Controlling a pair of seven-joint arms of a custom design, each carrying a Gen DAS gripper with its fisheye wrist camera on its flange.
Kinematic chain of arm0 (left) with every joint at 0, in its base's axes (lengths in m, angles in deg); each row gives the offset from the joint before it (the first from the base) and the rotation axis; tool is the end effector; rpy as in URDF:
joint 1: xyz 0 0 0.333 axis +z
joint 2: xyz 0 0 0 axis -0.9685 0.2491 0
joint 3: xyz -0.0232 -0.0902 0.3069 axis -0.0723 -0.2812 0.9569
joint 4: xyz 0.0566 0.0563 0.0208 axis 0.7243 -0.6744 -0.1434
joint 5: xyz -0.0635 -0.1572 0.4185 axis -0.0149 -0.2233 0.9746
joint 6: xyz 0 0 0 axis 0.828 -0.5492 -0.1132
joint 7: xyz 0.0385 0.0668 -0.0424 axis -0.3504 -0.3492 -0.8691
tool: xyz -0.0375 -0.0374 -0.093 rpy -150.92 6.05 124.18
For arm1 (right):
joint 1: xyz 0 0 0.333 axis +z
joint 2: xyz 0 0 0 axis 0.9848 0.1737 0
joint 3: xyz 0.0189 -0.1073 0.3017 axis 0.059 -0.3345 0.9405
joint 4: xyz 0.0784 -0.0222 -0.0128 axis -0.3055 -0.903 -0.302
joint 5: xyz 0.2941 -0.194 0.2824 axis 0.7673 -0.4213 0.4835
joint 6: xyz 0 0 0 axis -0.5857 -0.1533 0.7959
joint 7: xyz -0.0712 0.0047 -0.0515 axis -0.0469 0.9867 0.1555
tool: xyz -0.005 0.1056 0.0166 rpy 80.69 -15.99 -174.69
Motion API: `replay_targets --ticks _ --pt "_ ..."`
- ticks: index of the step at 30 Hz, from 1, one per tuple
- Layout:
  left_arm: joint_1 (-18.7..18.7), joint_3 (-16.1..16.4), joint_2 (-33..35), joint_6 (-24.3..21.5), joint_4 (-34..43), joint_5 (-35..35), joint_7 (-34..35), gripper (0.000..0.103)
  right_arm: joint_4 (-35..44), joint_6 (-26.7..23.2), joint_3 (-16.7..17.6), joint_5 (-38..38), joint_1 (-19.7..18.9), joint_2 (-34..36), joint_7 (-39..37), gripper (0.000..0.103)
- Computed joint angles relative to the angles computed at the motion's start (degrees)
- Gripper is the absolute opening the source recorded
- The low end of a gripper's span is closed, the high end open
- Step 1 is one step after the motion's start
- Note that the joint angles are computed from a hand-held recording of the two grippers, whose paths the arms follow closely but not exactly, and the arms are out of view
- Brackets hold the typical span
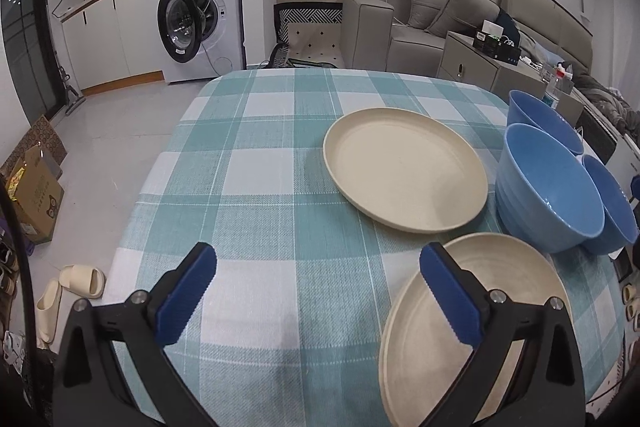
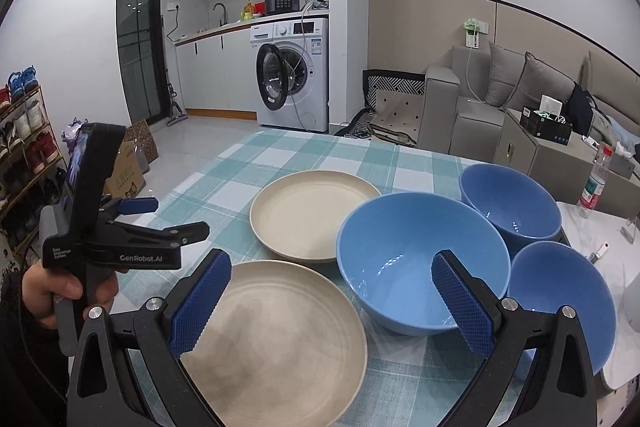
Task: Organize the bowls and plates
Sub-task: 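Move both tools toward the rim of the next cream plate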
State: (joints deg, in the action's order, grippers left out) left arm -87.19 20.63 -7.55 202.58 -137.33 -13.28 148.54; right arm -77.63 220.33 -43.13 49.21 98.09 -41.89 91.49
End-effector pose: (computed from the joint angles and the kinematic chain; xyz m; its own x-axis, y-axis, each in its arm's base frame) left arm 0.4795 -0.1811 0.5091 -0.2376 -0.9691 0.0666 -0.7054 0.1250 -0.6977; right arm 0.4116 0.3651 0.5904 0.1952 -0.9808 0.0038 -0.5630 -0.1153 -0.8184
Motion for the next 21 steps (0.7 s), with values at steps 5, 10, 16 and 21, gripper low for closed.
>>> replay_targets --ticks 5,10,16,21 --pt "0.80 -0.84 4.06 -1.38 3.57 1.05 -0.73 0.103 0.68 0.20 -1.06 1.00 0.28 1.29 -1.23 0.102" --pt "0.99 -0.98 8.74 -3.27 7.60 0.79 -1.39 0.103 1.27 0.27 -1.64 1.48 0.13 2.12 -2.33 0.102" --pt "2.18 -2.30 13.02 -4.80 11.47 4.07 -4.51 0.103 1.79 0.09 -2.70 3.07 0.17 2.99 -3.56 0.102" --pt "2.29 -2.32 15.50 -5.61 13.56 5.39 -5.98 0.102 2.93 -0.23 -3.30 3.97 0.39 4.43 -4.70 0.102"
